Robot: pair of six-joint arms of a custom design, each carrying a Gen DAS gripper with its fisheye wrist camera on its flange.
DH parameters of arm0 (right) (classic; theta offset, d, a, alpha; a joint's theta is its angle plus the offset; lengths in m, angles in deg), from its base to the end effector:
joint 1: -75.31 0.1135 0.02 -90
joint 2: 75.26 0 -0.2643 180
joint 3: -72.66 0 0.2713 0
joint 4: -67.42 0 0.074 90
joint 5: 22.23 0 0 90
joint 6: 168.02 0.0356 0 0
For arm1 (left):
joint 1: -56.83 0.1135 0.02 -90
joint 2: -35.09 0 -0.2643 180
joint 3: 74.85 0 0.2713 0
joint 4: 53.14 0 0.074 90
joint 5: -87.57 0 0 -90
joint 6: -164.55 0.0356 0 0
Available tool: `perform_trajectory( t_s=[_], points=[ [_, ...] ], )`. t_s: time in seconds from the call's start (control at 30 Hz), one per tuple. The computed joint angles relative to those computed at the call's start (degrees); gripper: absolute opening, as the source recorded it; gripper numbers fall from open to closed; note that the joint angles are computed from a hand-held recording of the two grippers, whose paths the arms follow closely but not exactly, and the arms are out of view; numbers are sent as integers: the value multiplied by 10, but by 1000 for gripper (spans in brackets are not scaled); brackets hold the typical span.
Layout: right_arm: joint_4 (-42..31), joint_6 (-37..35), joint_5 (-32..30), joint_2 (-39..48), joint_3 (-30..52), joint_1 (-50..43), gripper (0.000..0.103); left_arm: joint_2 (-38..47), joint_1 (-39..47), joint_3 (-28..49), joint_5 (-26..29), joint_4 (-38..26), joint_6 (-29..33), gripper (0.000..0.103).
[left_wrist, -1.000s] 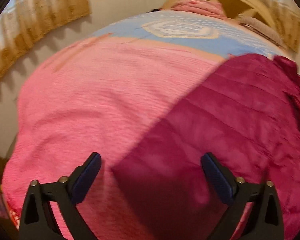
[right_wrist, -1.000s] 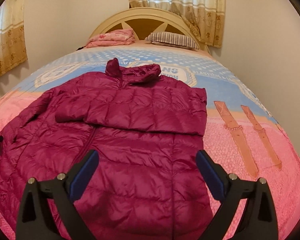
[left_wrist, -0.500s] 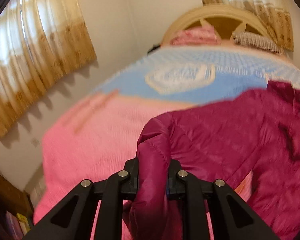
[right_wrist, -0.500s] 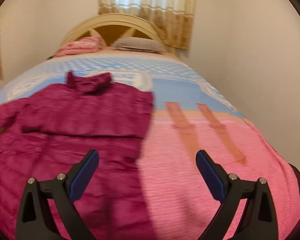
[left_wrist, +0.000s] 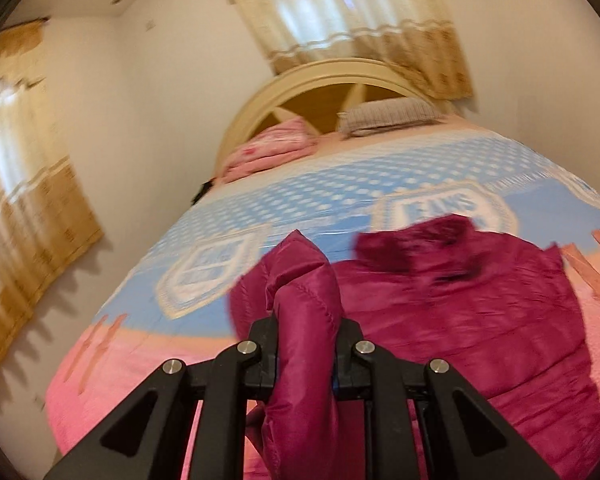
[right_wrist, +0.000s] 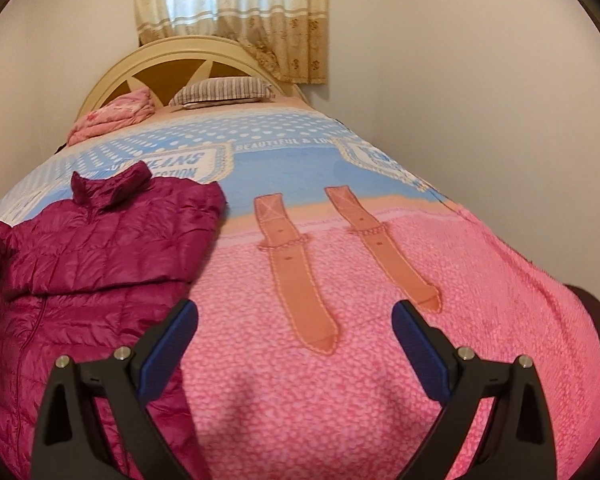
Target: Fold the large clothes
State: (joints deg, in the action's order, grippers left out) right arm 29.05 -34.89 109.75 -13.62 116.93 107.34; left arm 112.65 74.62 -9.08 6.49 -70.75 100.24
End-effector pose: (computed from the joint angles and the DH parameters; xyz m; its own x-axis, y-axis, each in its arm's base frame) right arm 0.1906 0.0912 0.1821 -0.5627 0.2475 -0.7888 0.4243 0.9054 -0.0186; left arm 0.3100 0.0937 0.2626 -0.4963 0.2905 -0.8181 0.0465 0.9499 0.3091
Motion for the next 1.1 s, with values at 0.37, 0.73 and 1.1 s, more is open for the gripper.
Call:
perform_trajectory(
  t_s=[0.37,0.73,1.1],
  points=[
    [46,-38,-47,27,-2,-27,99,12,-69,-44,-16,44,-61,98],
    [145,-131,-143,281,232,8,99,152,94,45,35,43,-30,98],
    [120,-158,-210,503,429,-10,75,267,151,112,52,13,-9,98]
  ],
)
